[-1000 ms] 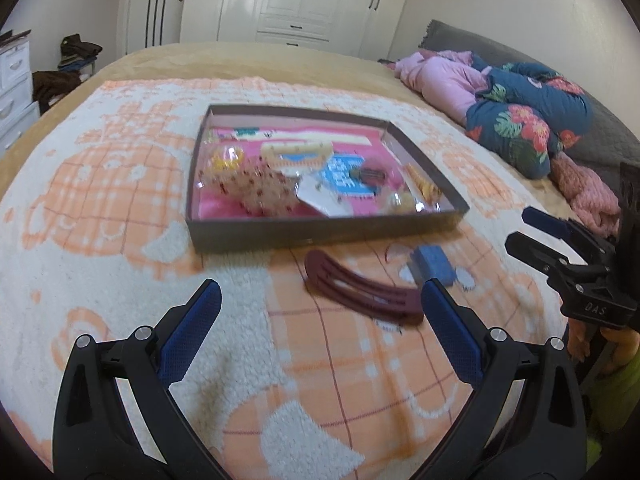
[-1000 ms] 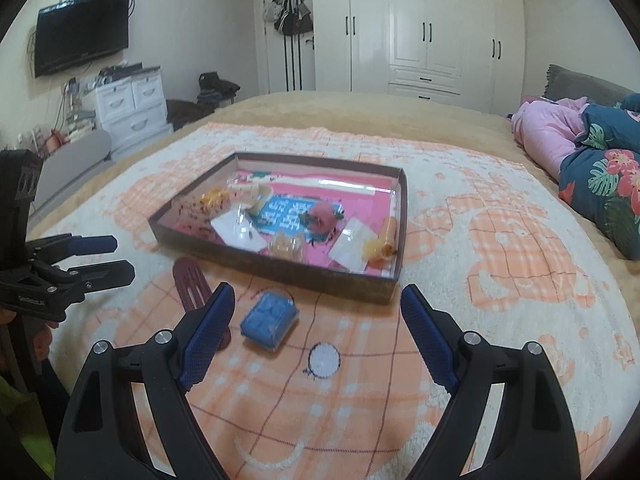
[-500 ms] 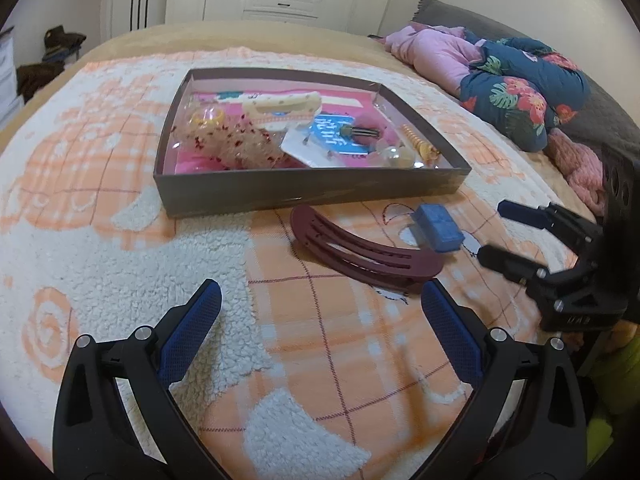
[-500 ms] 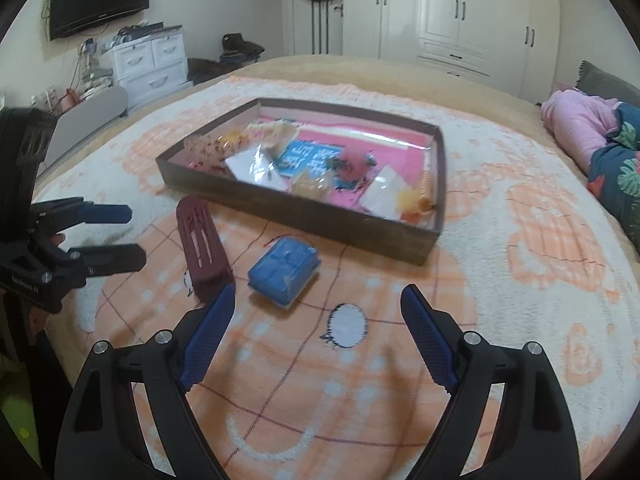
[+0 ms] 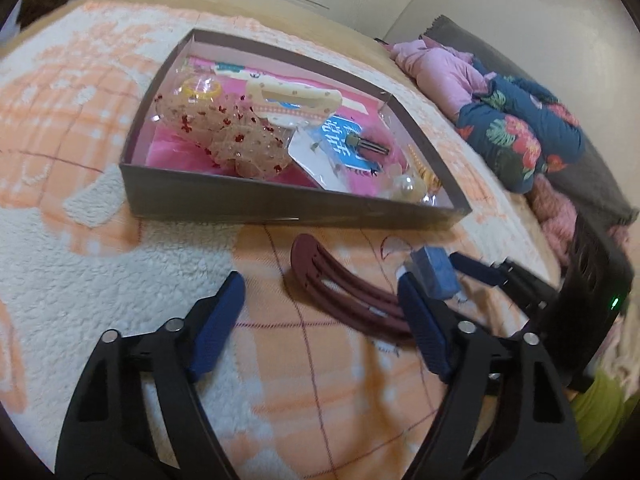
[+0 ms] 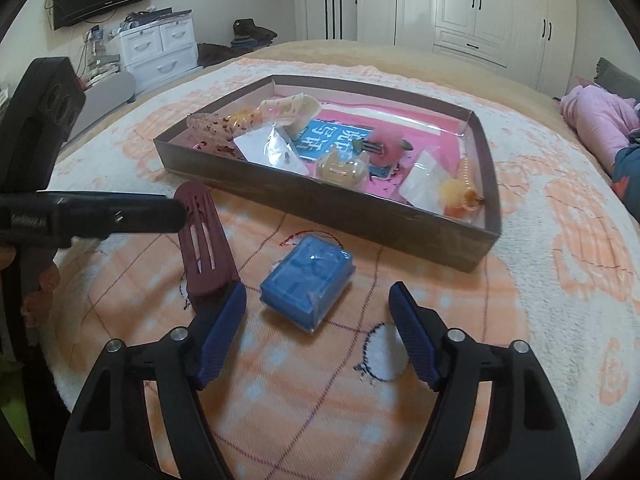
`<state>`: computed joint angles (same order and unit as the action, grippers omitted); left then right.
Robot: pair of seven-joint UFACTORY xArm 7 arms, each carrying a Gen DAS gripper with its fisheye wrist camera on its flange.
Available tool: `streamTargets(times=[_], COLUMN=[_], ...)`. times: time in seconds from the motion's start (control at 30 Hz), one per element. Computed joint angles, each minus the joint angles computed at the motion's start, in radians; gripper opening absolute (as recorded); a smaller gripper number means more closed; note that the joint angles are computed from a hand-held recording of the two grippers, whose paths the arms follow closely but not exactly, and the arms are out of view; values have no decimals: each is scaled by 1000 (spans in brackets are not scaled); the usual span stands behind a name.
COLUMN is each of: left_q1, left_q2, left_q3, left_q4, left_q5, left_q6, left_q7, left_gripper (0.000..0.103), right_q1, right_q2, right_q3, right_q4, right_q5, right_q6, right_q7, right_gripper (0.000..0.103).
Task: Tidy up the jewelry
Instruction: 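Grasp the maroon hair clip with the left tool while the right grasps the blue box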
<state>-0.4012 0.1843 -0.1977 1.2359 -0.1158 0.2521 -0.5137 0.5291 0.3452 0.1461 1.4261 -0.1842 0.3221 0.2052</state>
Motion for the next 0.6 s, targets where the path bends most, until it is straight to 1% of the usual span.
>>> streamTargets(times=[0.07, 0.13, 0.17, 0.27, 0.33, 0.37, 0.43, 0.47, 0.5, 0.53, 0.6], left_q1=[6, 16, 17, 26, 29, 31, 36, 40, 34, 23, 25], left_q2=[11, 21, 25, 41, 53, 59, 70, 73, 76, 82, 77], left_q3=[-6, -18, -19, -30, -37, -40, -48, -53, -47, -36, -41], left_q4=[10, 20, 26, 44, 56, 63, 74, 77, 79, 86, 76], left_q5=[-19, -47, -54, -85, -105, -114, -133, -146, -143, -129, -138], left_q6=[-6, -6, -5, -5, -3, 1, 3, 5, 9, 10, -10], left_q7=[9, 33, 38, 64, 78, 86, 104, 115, 109, 96, 100], left_gripper=[66, 64, 63, 55, 46, 44, 28, 25, 19, 16, 9], right_q1=[-4, -8, -10, -15, -23, -24, -20, -19, -18, -15, -13], right_q2=[8, 16, 24, 22, 18, 14, 8, 5, 0, -4, -13], right_q3=[4, 8, 10, 12, 18, 16, 6, 3, -2, -7, -16], right_q4=[10, 19, 27, 20, 13, 6, -2, -8, -15, -19, -33], right_q5=[10, 24, 32, 48, 65, 68, 64, 62, 58, 53, 39], right_q6=[2, 11, 13, 0, -7, -12, -21, -27, -33, -36, -47], right_q7=[-3, -4, -3, -8, -11, -8, 7, 13, 23, 33, 54], right_gripper=[66, 58, 57, 45, 43, 43, 42, 42, 41, 41, 40])
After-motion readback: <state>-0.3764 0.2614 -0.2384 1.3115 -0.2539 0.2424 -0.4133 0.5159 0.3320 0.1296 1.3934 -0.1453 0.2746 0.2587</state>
